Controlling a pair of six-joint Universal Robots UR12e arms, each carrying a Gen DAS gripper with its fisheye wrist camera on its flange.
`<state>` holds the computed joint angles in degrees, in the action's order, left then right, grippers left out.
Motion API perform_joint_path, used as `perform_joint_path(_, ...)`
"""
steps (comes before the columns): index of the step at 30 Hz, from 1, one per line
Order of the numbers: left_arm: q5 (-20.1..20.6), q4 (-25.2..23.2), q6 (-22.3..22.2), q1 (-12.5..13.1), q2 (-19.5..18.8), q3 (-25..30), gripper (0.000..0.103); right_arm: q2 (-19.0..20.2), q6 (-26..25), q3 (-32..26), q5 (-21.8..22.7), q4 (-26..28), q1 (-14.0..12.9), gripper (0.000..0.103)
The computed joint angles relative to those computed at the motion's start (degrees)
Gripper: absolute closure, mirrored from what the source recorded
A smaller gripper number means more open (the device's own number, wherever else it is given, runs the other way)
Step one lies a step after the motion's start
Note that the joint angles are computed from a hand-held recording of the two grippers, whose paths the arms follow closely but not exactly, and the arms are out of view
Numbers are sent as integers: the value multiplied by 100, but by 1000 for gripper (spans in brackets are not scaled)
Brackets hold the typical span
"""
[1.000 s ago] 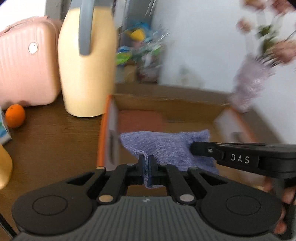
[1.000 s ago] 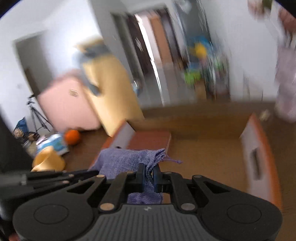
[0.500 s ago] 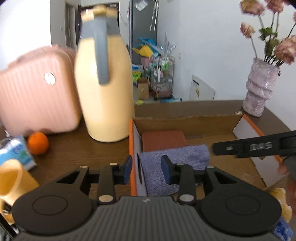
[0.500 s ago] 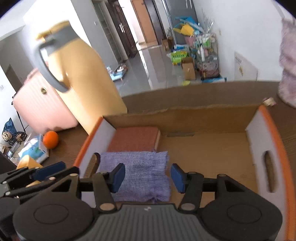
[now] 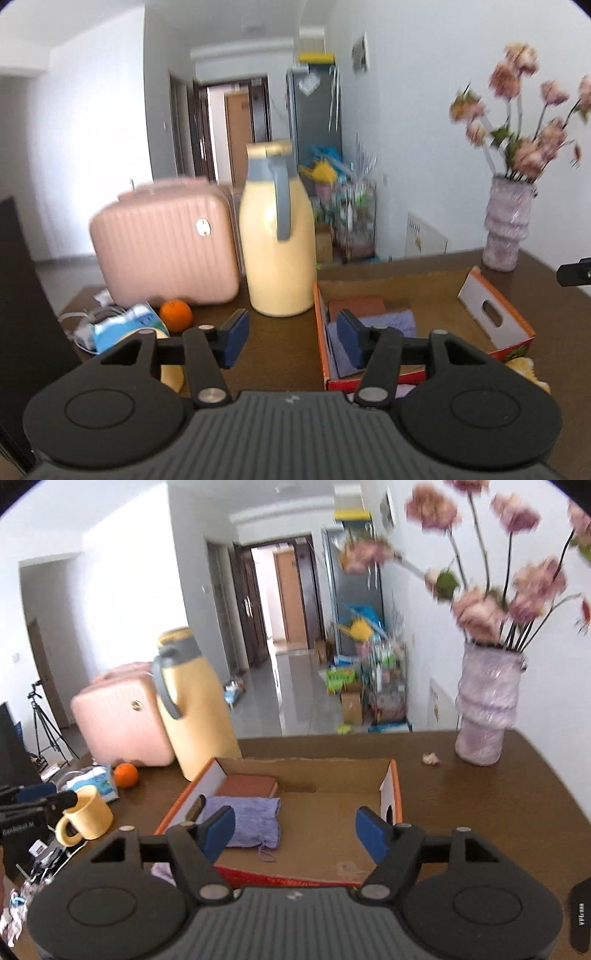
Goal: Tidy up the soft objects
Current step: 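Lower the bag onto the sponge in the box and open both grippers, then move both grippers back over the table toward the lavender towel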
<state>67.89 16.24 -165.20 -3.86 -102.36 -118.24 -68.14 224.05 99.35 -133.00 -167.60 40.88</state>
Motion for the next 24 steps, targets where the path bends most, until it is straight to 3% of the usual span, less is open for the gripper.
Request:
perform_joint_path(3, -283, 756, -83, 190, 201, -487, 39, 36, -330, 86, -523, -420, 289, 30)
perform_joint_path(7, -856, 1557, 40, 511, 409, -1173, 34, 253, -897, 182, -1256, -1363, 777, 26)
perform_joint_path(10, -1372, 2086, 84, 831, 503, -1710, 27, 417, -954, 274, -1538, -1855, 1087, 25)
perform_joint_path(13, -1662, 2098, 221, 1112, 627, -2184, 26, 641, -908, 294, -1774, -2136, 1398, 25)
perform_joint_path(16, -1788, 2183, 358, 1362, 659, -2590, 26, 872, -699, 247, -1999, -1999, 1691, 25)
perform_joint_path(19, -1965, 1533, 621, 1586, 814, -2842, 26, 1052, -294, 184, -2124, -1517, 1934, 25)
perform_joint_path(21, -1968, 1324, 912, 1608, 826, -2909, 26, 1097, 184, 217, -2012, -1299, 2015, 24)
perform_joint_path(24, -1893, 1432, 1013, 1539, 734, -2922, 26, 1082, 586, 247, -1666, -917, 2029, 25)
